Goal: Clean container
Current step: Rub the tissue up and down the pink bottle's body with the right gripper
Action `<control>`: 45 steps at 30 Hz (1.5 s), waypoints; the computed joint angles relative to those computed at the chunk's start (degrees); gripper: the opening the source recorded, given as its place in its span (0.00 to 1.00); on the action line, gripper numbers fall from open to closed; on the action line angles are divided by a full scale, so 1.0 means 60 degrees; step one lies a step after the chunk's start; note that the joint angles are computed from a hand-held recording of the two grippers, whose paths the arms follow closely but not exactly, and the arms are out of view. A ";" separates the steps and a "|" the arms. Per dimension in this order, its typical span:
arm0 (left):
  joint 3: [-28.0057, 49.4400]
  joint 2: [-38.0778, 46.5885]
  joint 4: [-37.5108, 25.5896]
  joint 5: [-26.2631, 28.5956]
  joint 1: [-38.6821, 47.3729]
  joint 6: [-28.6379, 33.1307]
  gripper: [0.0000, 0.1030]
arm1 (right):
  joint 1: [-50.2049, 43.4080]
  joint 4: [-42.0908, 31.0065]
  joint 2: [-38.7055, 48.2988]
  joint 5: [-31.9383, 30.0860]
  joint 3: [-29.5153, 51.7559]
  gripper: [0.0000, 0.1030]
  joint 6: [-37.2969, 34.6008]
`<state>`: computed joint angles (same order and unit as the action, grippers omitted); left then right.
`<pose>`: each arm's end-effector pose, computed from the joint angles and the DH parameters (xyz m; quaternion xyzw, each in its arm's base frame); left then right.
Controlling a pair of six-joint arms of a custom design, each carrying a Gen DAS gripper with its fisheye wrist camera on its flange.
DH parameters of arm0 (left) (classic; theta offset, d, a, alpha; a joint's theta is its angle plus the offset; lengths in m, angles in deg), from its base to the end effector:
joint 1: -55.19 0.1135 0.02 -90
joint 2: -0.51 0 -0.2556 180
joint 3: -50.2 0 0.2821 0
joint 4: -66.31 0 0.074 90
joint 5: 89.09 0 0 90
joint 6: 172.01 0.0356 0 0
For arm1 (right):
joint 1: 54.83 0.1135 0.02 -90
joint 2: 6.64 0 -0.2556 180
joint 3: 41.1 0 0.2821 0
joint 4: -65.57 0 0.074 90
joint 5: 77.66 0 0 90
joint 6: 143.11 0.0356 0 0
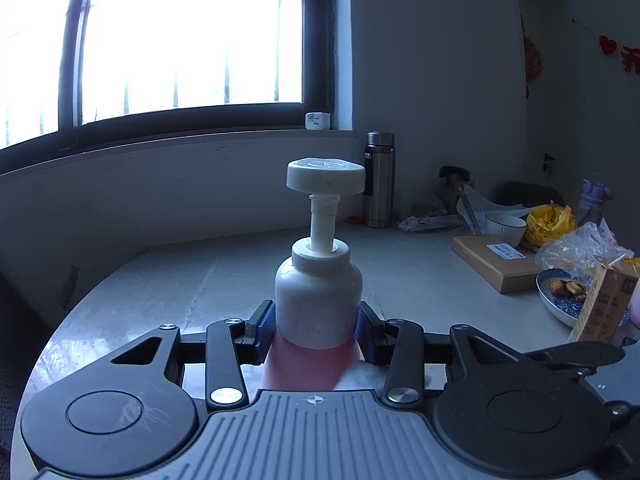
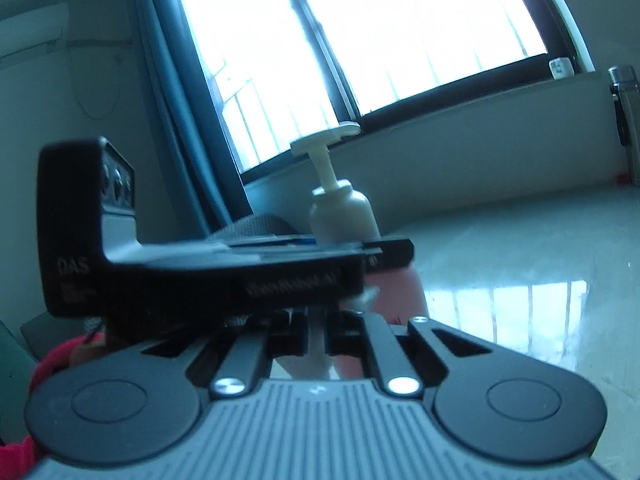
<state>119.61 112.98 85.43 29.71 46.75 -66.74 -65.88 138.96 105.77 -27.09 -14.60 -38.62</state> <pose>0.4129 -0.0786 0.1144 0.2995 0.7669 -0.1767 0.5394 0.2366 -0.0232 0.0464 -0.0436 0.7628 0.2807 0.5809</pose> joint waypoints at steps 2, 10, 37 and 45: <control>-0.0006 0.0000 0.0010 -0.0013 -0.0002 -0.0008 0.43 | 0.0010 -0.0151 -0.0033 -0.0029 -0.0019 0.06 -0.0114; 0.0085 0.0081 -0.0031 -0.0017 0.0054 -0.0117 0.43 | 0.0321 -0.2103 0.0059 0.0363 0.0676 0.06 -0.1070; 0.0123 0.0095 -0.0081 -0.0071 0.0006 -0.0094 0.45 | 0.0386 -0.2174 -0.1074 0.0541 0.0371 0.06 -0.0982; 0.0059 0.0068 -0.0058 -0.0013 -0.0016 -0.0020 0.45 | 0.0277 -0.1668 -0.1397 0.0601 0.0045 0.06 -0.0784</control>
